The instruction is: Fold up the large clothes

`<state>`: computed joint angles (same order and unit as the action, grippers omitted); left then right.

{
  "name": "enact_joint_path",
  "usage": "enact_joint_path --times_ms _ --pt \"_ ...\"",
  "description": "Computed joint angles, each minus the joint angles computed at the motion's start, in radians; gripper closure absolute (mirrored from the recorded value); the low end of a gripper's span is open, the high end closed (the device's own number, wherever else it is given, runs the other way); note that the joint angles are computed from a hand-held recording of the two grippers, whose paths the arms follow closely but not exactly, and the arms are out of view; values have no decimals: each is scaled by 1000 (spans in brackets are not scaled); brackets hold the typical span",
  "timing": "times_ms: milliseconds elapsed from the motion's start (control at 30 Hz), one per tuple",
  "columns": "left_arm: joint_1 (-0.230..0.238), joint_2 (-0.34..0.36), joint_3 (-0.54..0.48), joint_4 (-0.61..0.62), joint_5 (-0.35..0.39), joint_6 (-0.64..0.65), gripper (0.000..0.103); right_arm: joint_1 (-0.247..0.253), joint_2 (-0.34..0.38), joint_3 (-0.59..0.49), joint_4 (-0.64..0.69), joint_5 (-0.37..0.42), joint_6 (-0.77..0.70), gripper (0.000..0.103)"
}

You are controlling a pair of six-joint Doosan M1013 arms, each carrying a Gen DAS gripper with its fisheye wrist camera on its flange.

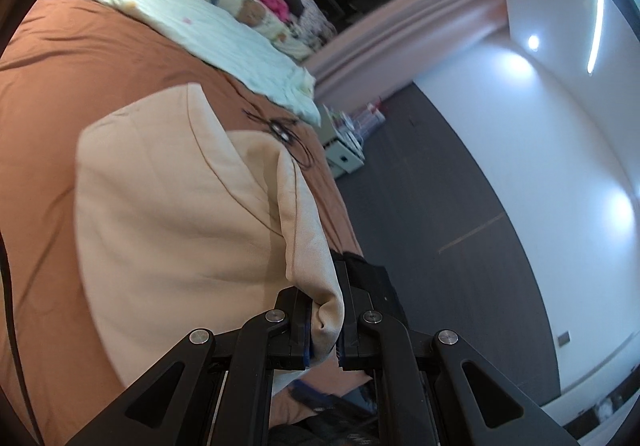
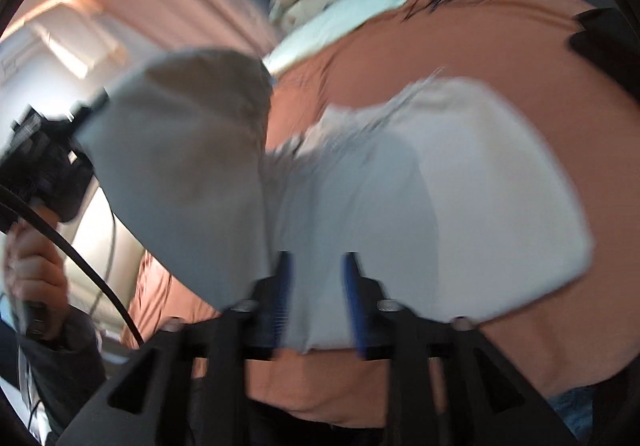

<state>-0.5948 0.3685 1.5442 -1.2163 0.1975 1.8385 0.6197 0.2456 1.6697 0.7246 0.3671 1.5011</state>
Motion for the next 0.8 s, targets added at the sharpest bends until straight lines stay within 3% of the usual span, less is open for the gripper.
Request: enact_joint_path --times_ms 67,267,433,500,700,733,800 --pt "-9 36 -48 68 31 -59 95 -22 -45 56 10 -52 -8 42" --pt "-40 174 -225 297 152 -282 95 -83 -124 175 78 -102 -38 42" --pt "-63 269 -345 450 237 -448 95 -108 -143 239 90 -126 15 42" --pt "-72 298 -378 467 265 -472 95 -111 -137 242 93 -129 34 42" --pt "-104 379 -464 527 389 -511 95 -142 -161 288 276 -94 -107 42" --pt "-110 397 -487 550 437 -521 95 -146 -164 292 302 -88 -126 42" --pt "-117 420 -520 603 512 -554 82 -158 -168 295 361 -67 -175 42"
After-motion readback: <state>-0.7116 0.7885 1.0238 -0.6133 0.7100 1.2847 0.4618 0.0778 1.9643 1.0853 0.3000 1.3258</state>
